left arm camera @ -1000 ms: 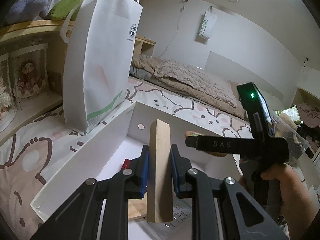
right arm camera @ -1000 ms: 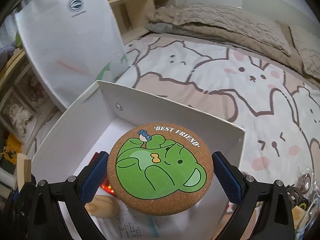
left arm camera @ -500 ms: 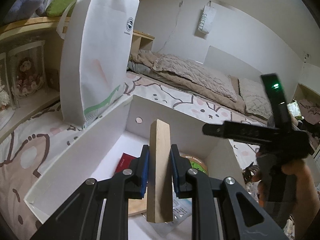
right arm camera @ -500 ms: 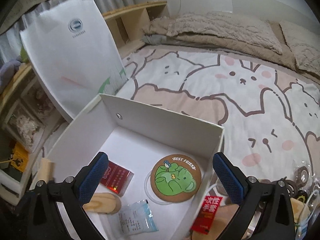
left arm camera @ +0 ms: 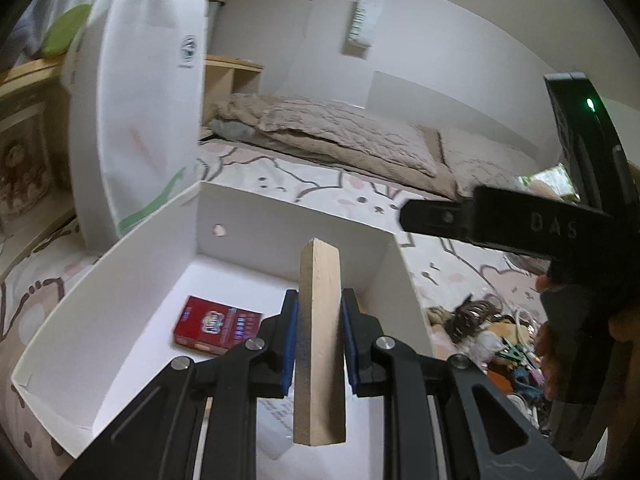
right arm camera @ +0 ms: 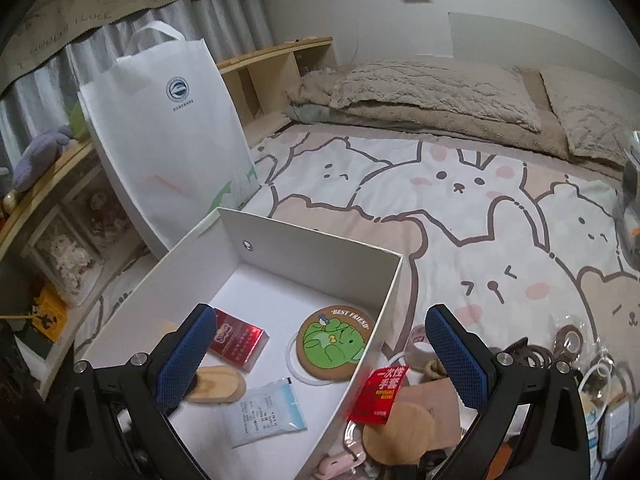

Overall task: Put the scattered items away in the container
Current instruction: 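Lower the wooden stick into the box and open the left gripper while the right withdraws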

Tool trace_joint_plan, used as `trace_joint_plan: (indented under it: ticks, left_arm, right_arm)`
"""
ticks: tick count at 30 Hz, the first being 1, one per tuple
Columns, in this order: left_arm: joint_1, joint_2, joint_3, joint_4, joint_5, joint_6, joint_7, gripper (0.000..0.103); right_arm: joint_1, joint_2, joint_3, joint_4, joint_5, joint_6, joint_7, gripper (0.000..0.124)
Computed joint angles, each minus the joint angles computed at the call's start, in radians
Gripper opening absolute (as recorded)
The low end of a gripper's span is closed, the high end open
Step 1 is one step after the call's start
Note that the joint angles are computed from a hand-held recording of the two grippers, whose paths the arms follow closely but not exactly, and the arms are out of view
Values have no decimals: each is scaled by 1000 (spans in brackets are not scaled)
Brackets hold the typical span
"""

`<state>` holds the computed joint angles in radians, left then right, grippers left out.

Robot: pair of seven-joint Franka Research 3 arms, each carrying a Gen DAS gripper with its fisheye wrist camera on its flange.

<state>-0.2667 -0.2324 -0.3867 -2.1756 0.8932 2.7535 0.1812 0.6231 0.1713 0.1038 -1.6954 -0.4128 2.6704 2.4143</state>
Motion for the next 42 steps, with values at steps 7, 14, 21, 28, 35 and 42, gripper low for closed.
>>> trace_joint_plan:
  ticks: [7, 14, 21, 28, 35, 42]
  left_arm:
    - [-35, 34, 8, 34, -63, 12, 58, 24]
    - [-26, 19, 3, 24, -67, 38, 29, 78]
    - [-19, 10, -1, 18, -57, 36, 18, 78]
    - [-4, -10, -4, 1, -50, 39, -4, 78]
    - [13, -25, -8, -14, -43, 45, -29, 78]
    - [28, -38, -21, -15, -14, 32, -66, 90]
  right_arm:
    - [-10, -45, 1, -44, -36, 17, 64, 103]
    - [-28, -75, 22, -68, -80, 9, 96, 103]
    - [-33, -70, 32, -67, -78, 15, 88, 103]
    - [-27, -62, 33, -58, -85, 13, 78, 103]
    - [-22, -66, 31, -66, -82, 16, 67, 103]
    - [-31, -101, 37, -113, -126, 35, 97, 103]
